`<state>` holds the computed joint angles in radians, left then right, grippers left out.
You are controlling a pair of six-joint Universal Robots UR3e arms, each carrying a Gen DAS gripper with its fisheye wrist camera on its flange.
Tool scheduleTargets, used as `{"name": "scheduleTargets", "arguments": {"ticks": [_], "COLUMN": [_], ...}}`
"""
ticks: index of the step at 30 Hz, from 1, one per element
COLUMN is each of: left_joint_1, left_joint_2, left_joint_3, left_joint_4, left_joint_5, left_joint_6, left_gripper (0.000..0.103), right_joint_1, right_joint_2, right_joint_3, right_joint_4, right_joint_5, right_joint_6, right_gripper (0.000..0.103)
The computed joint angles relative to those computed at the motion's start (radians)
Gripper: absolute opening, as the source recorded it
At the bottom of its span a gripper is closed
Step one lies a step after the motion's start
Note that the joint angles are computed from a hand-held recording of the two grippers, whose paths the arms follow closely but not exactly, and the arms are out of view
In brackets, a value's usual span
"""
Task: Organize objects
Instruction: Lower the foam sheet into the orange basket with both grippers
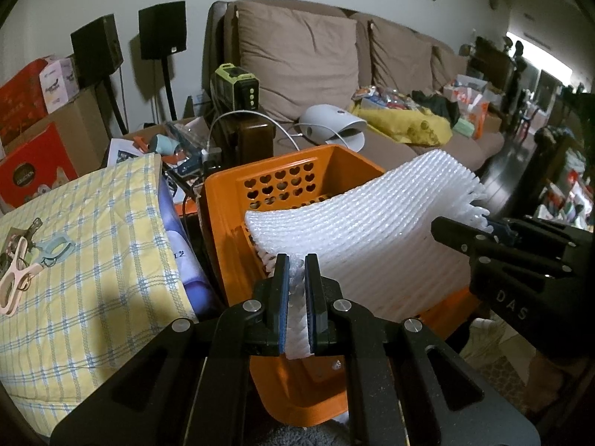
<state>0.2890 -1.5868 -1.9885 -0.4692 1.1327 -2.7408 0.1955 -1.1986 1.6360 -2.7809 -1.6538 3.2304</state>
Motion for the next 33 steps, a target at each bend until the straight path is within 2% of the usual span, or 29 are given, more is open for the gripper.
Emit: {"name": "scheduleTargets", "arguments": {"ticks": [33], "left_joint_1": [-0.015], "left_joint_2": [-0.027], "left_joint_3": [-0.017], "left_joint_4": [0.033], "left_joint_5": [0.026], "left_joint_6": [-0.013], "left_gripper": [0.008], "right_joint_1": [0.017], "right_joint_2": [0.022], "right_joint_3": [-0.032], "right_joint_4": [0.042], "right_joint_5": [-0.027], "right_joint_6": [-0.013], "right_gripper": [0.021]}}
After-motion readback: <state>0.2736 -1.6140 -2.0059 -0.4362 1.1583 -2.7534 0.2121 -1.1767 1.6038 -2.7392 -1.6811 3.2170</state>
